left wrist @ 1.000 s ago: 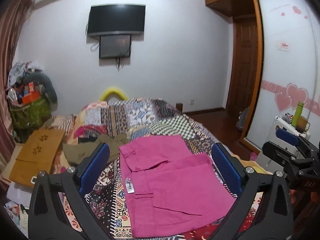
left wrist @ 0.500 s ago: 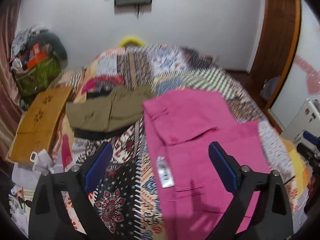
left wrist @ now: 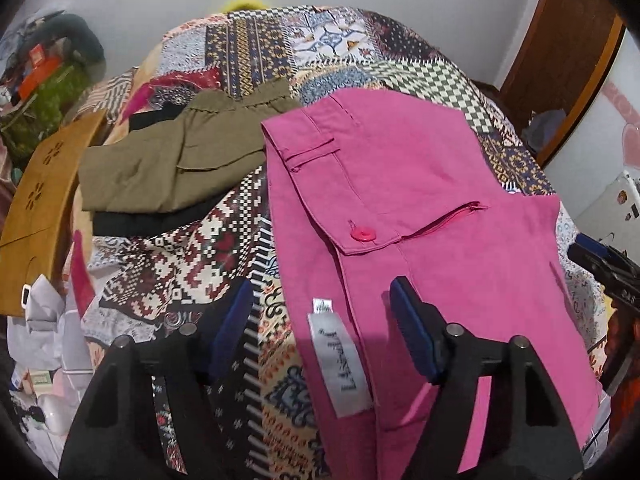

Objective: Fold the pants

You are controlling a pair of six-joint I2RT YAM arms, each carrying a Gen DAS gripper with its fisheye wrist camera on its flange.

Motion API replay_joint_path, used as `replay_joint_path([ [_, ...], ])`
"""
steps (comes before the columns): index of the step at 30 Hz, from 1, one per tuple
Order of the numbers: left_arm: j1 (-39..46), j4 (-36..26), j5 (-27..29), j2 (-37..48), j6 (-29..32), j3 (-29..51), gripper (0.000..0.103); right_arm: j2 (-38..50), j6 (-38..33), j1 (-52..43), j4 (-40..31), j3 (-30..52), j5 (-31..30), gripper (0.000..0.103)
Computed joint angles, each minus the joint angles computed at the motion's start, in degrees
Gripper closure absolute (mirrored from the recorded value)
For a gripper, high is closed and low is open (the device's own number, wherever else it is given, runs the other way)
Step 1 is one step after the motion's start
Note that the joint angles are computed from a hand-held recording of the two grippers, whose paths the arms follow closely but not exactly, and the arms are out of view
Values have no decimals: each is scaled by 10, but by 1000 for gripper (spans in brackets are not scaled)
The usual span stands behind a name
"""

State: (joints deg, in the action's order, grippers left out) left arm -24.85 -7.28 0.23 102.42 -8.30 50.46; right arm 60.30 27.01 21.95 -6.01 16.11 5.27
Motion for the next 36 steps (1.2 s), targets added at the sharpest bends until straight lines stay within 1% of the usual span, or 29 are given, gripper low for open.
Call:
replay_joint_path([
  [2,1,-6,10,17,5,14,37,35,-13,-23,27,2,-24,32],
  [4,-1,-13,19,34,9,29,47,77,-24,-41,53,10,-47,36],
  [6,-3,-16,26,44,13,37,50,107,-28,-52,71,13,-61,46],
  [8,-5,-16,33,51,20,44,52,139,-35,-61,88,20,-74,50],
  [10,1,-25,56,63,25,55,62,156,-41,-67,102,19,-87,55],
  [12,16,-30,97,69,23,61,69,172,-44,-71,117,17,-105,65],
  [13,20,-33,104,72,22,65,71,181,-52,-80,124,19,-117,68],
  [14,22,-33,109,74,20,66,72,188,-55,-84,129,21,-123,73],
  [16,25,-34,112,73,21,66,76,187,-61,-87,133,18,-126,79],
  [18,23,-32,103,71,26,63,78,190,-69,-84,125,23,-107,95],
  [21,9,-20,72,64,43,53,80,201,-86,-93,134,19,-117,96],
  [26,1,-2,40,63,48,42,80,214,-105,-80,112,37,-94,97],
  [31,-1,-9,32,66,55,47,80,216,-108,-78,92,48,-87,98],
  [34,0,-16,32,62,63,48,77,215,-101,-89,78,54,-100,97],
  [36,4,-27,36,54,65,48,76,200,-99,-99,53,59,-109,96],
])
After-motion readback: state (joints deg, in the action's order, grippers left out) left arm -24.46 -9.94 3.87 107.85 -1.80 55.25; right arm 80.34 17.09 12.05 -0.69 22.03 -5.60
